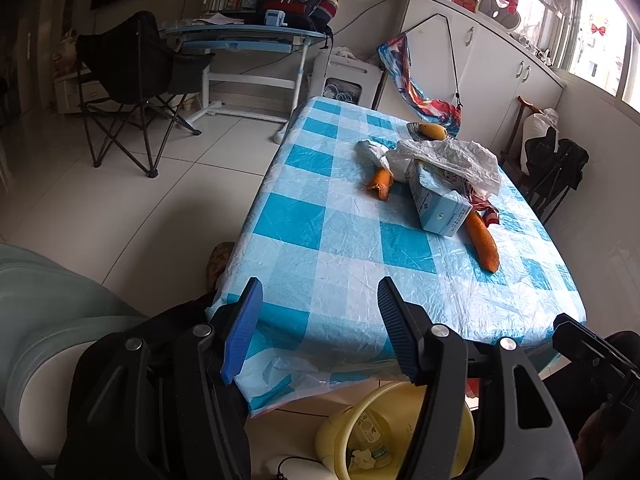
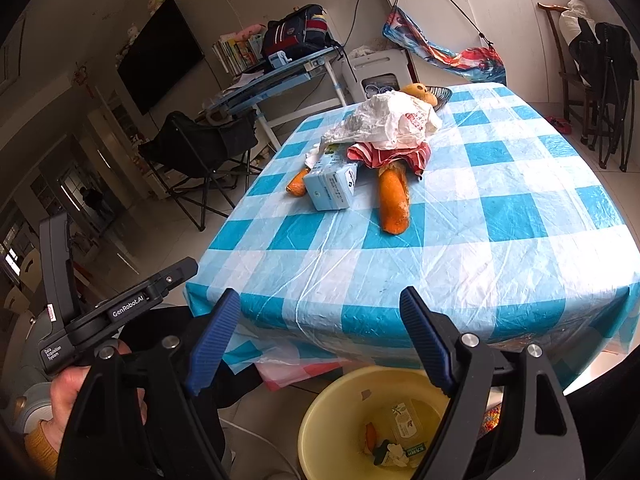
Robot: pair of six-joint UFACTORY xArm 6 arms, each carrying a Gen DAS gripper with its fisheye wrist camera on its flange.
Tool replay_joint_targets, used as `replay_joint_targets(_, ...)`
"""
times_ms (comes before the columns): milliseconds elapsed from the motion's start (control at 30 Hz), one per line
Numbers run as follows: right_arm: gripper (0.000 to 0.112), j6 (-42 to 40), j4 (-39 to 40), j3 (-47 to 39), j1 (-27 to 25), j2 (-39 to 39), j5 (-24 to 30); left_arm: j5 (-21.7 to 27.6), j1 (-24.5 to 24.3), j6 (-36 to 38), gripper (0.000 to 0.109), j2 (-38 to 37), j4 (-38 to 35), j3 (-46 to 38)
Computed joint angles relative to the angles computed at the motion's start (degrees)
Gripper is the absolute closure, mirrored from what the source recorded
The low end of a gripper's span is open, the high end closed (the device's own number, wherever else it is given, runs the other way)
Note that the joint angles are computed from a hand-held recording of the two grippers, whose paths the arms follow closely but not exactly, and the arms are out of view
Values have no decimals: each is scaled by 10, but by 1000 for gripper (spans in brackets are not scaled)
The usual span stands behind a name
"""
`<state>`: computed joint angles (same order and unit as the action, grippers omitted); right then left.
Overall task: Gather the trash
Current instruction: 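Move both tools from the basin back toward the items on the table, then grasp the white plastic bag with the right tool while the left tool grasps the milk carton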
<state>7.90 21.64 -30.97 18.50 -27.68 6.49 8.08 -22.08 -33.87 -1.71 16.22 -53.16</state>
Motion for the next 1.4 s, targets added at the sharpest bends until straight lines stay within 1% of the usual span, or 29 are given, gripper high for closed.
replay_joint_targets(133,33,-39,47,-30,1,33,5,-3,5,-8,51,4,3,-1)
replay_joint_targets(233,33,-47,52,-61,-5,62,5,-3,9,-6,51,5,-3,-2)
replay_joint_targets(300,33,-45,42,-84,-15,82,10,-4,11,-7,50,7,-5,-4)
replay_joint_targets(400,33,-99,105,-118,-19,112,15,-3,15,-7,50,12,-9,-5)
replay_joint_targets(467,33,-124,131,-135,-21,129,18,-3,16,-6,50,14,-10,-7)
replay_joint_targets(600,33,-144,142,-158,-22,152,16,-3,17,-5,50,22,-15,-12)
replay_joint_targets(733,33,-167,169,-184,-20,176,25,-2,16,3,50,36,-23,-28)
replay_joint_targets(800,33,-162,155,-190,-16,182,18,-2,16,4,50,43,-21,-37)
replay_joint_targets(900,33,-152,88,-207,-20,189,13,-1,15,23,50,55,-45,-51)
replay_joint_targets(967,33,-115,-8,-229,-37,198,16,-4,14,34,50,61,-61,-57)
replay_joint_targets(1000,33,-104,-49,-248,-47,208,27,-4,13,35,50,64,-62,-61)
replay_joint_targets(1067,30,-117,-105,-314,-64,242,86,-3,11,38,50,71,-64,-69)
replay_joint_targets(1133,30,-132,-178,-392,-73,292,143,-1,7,48,50,78,-73,-76)
replay_joint_targets(1233,30,-161,-272,-517,-74,378,252,3,2,54,50,85,-68,-84)
replay_joint_targets(1300,30,-175,-328,-599,-71,437,339,3,1,55,49,88,-66,-85)
replay_joint_targets(1333,32,-178,-355,-630,-69,461,365,4,1,56,49,89,-67,-85)
replay_joint_targets(1367,35,-187,-365,-657,-68,481,391,6,2,57,49,91,-71,-86)
replay_joint_targets(1400,53,-202,-355,-690,-70,503,428,7,3,60,49,92,-77,-86)
